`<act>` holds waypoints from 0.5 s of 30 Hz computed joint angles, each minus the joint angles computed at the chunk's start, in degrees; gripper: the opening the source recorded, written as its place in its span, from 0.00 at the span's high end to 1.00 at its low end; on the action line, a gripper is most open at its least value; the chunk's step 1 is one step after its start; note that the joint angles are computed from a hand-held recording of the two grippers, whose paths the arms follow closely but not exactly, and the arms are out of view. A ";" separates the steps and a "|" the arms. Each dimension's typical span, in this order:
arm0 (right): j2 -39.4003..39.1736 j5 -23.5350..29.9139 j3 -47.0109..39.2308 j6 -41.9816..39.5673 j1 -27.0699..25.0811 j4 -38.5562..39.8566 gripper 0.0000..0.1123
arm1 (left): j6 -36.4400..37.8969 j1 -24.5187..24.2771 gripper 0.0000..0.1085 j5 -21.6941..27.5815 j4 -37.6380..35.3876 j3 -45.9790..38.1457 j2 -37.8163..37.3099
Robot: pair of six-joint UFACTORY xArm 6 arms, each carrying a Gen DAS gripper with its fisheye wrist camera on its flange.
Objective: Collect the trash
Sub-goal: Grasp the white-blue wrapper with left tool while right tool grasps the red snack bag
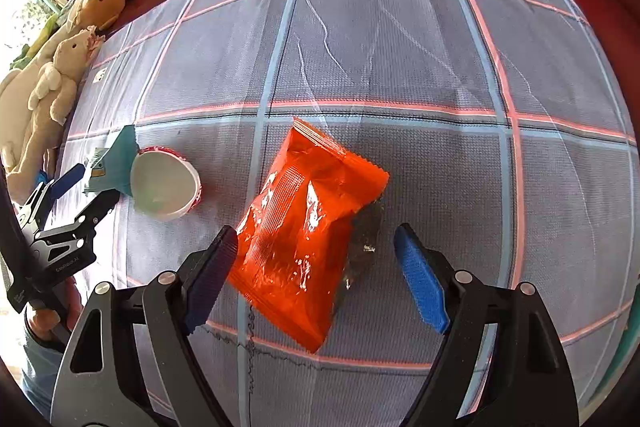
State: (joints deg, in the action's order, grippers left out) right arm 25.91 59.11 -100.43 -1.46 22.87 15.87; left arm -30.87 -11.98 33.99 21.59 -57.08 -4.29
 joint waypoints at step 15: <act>-8.40 -9.37 12.14 -4.58 2.69 -1.15 0.87 | -3.91 -5.65 0.79 5.00 3.16 1.57 -2.50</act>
State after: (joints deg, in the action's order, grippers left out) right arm 17.51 49.75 -88.29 -6.04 25.56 14.72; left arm -34.79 -17.63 38.99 24.75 -55.51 -6.80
